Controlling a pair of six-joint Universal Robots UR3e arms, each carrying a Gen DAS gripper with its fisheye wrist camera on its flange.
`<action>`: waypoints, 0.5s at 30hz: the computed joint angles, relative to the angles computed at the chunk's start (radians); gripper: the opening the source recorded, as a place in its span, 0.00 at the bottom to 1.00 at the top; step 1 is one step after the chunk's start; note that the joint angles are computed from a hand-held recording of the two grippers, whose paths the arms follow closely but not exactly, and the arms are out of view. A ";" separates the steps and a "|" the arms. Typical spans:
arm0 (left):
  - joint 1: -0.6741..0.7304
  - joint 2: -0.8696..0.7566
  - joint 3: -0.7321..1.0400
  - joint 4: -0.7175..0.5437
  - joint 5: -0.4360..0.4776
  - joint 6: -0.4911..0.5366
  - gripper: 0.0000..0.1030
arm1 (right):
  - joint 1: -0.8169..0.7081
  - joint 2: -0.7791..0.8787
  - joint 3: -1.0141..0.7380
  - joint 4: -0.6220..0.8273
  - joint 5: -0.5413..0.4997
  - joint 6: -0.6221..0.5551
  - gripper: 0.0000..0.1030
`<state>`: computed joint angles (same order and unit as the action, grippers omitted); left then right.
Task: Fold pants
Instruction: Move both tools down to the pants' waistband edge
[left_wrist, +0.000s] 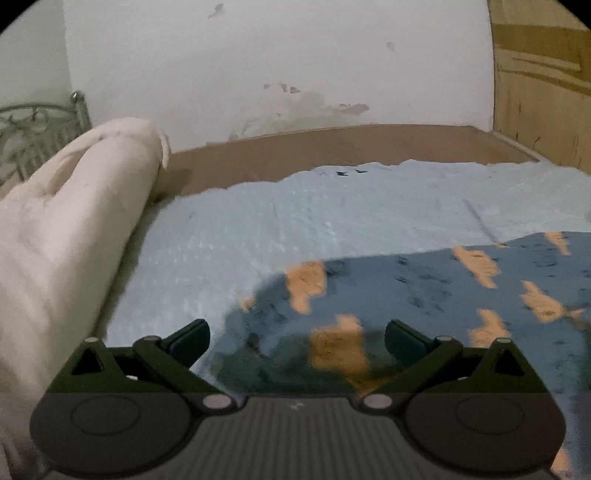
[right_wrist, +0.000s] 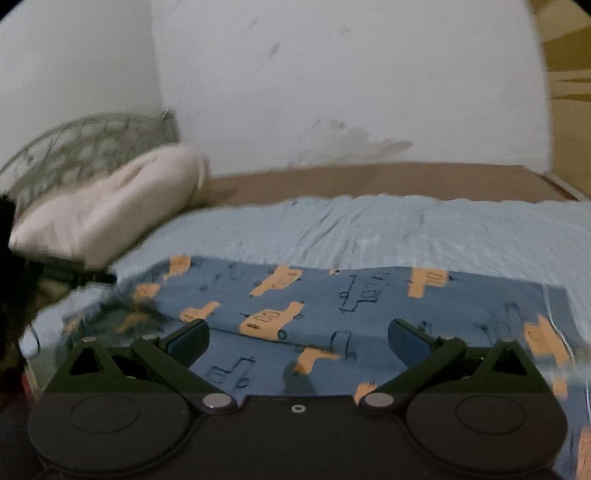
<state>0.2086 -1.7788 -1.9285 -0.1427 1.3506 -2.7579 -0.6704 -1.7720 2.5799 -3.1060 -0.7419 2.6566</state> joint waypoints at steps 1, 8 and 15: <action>0.015 -0.052 0.061 -0.012 -0.020 0.019 0.99 | 0.031 0.075 -0.069 -0.005 -0.026 -0.006 0.99; 0.045 -0.393 0.502 -0.149 -0.164 0.091 0.99 | 0.165 0.499 -0.577 0.125 -0.139 -0.061 0.99; 0.011 -0.630 0.936 -0.514 -0.269 0.213 0.99 | 0.283 0.804 -1.091 0.427 -0.233 -0.168 0.89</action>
<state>0.2200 -2.4088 -0.9924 -0.6572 1.0818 -2.5444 -0.3876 -0.9677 1.4888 -2.6794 -0.9746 2.4887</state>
